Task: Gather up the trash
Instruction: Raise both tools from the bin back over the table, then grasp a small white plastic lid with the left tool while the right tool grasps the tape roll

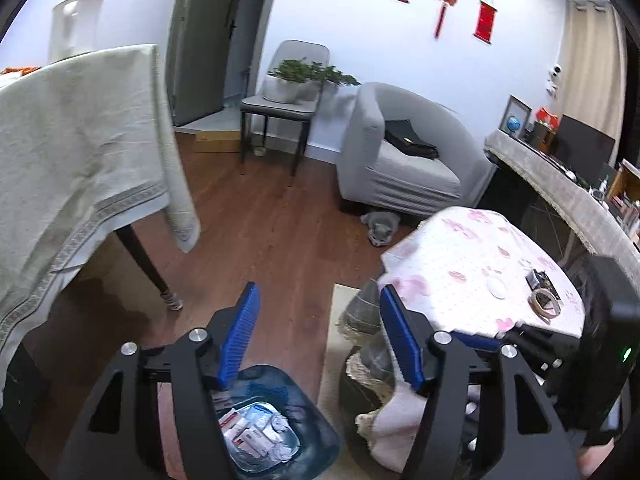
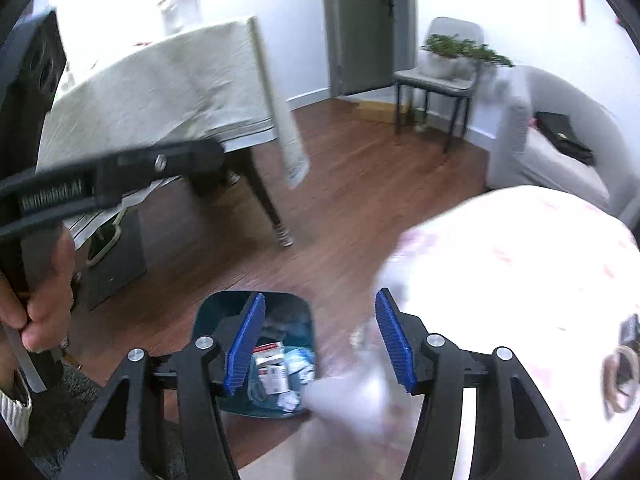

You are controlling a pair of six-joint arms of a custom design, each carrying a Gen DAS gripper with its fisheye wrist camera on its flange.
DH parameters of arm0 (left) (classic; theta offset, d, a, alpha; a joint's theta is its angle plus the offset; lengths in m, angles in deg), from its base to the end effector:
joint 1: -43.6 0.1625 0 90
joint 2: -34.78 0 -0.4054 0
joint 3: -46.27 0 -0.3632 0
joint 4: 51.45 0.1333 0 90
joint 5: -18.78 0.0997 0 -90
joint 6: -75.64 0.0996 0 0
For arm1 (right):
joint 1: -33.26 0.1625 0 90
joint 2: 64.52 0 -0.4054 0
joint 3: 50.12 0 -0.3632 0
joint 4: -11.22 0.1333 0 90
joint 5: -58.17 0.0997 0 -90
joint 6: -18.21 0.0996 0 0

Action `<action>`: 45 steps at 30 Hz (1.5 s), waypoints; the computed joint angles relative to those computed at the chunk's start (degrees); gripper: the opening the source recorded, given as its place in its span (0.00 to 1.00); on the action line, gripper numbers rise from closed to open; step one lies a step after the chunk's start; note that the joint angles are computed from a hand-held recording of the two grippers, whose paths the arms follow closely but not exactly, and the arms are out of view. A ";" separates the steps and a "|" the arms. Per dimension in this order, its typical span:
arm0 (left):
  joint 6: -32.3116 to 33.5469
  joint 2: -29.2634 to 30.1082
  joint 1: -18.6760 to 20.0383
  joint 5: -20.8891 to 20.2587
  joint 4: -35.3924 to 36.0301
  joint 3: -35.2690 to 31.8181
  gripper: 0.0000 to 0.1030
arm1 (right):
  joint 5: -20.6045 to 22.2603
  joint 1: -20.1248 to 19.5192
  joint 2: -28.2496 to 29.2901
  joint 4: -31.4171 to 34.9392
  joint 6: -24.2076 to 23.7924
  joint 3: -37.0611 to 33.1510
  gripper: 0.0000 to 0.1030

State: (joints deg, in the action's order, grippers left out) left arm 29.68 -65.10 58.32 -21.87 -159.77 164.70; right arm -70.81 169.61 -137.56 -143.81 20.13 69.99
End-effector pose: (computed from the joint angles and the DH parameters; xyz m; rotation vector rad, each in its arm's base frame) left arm -0.3089 -0.2971 0.3811 0.6429 2.4484 -1.0109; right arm 0.3992 -0.2832 0.2414 0.8313 -2.4124 0.7361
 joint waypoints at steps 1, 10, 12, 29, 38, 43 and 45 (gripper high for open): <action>0.22 0.58 -0.06 -0.20 -0.71 0.11 0.66 | -0.71 -0.25 -1.21 0.09 -0.10 0.51 0.58; 3.22 8.46 -0.35 -4.28 -10.68 0.85 0.72 | -6.92 -1.71 -11.23 1.59 -0.17 4.90 0.67; 3.85 10.29 -0.55 -5.27 -12.40 0.84 0.73 | -8.52 -2.27 -13.68 2.47 -0.19 5.82 0.67; 13.28 27.30 -2.55 -16.89 -26.58 -0.85 0.73 | -15.76 -7.57 -33.27 12.25 0.03 11.45 0.70; 13.74 33.31 -2.10 -19.99 -28.05 -3.15 0.68 | -13.97 -9.88 -38.74 14.85 -0.32 12.26 0.70; 13.36 35.52 -1.71 -19.96 -26.34 -4.72 0.58 | -12.35 -10.70 -40.19 15.61 -1.18 12.46 0.70; 13.29 35.96 -1.78 -19.35 -25.93 -5.08 0.57 | -11.96 -10.84 -40.65 15.97 -1.66 12.56 0.70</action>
